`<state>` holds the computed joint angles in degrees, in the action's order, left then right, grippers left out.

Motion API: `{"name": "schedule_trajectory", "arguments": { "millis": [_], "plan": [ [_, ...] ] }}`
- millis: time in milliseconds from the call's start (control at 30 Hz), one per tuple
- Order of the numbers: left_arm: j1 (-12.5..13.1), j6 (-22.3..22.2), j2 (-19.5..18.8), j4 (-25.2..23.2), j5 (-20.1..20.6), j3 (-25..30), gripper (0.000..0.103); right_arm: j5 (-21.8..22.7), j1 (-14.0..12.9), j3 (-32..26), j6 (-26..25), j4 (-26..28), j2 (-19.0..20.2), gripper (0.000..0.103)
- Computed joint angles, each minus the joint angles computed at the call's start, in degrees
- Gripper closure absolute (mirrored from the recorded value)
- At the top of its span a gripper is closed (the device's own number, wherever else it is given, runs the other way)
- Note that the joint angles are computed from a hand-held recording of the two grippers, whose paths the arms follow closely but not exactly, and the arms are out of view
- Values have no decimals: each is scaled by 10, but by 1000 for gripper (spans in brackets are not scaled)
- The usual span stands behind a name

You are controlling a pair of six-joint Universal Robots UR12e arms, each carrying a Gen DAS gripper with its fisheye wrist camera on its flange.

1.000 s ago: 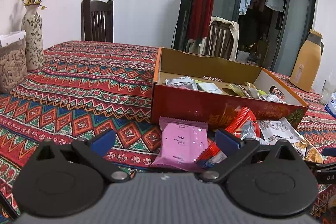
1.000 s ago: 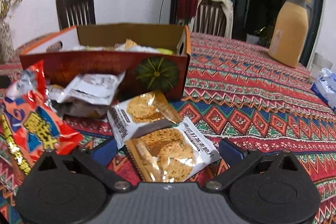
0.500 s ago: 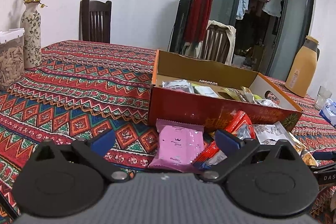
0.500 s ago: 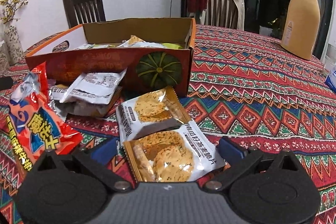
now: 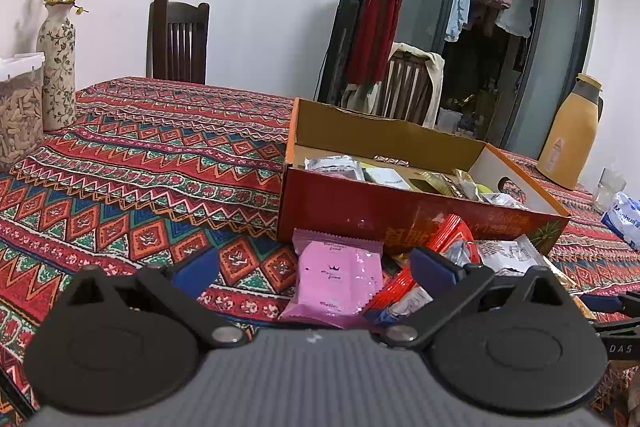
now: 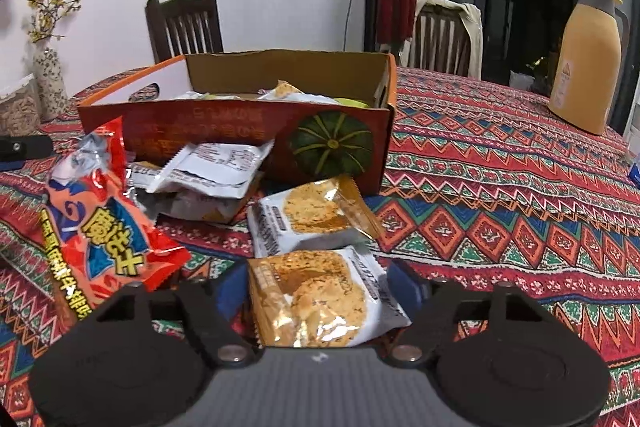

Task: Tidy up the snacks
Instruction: 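Lower the right gripper onto the golden cookie packet and close it, then lift the golden packet with the right gripper while the left grasps the pink packet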

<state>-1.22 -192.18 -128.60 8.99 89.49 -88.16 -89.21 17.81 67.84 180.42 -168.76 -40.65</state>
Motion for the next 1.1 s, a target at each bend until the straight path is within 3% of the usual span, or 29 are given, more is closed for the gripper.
{"name": "schedule_trajectory", "arguments": {
  "millis": [100, 233, 300, 500, 700, 833, 1100],
  "plan": [
    [0, 0, 0, 1, 0, 0, 0, 1, 2, 5, -2, -10, -2, 48],
    [0, 0, 0, 0, 0, 0, 0, 0, 2, 12, 5, -21, -4, 54],
    [0, 0, 0, 1, 0, 0, 0, -3, 2, 17, 11, -31, -5, 64],
    [-1, -1, 0, -1, 4, 0, 0, -17, 3, 29, 42, -66, -7, 71],
    [-1, 0, 0, -4, 4, 1, 0, -50, 6, 46, 72, -132, -8, 73],
    [-1, 1, 0, -10, 5, 2, 0, -44, 8, 52, 86, -183, -9, 73],
    [-4, -2, -2, -14, 22, 6, 0, -37, 12, -3, 72, -225, 21, 73]
  ]
}}
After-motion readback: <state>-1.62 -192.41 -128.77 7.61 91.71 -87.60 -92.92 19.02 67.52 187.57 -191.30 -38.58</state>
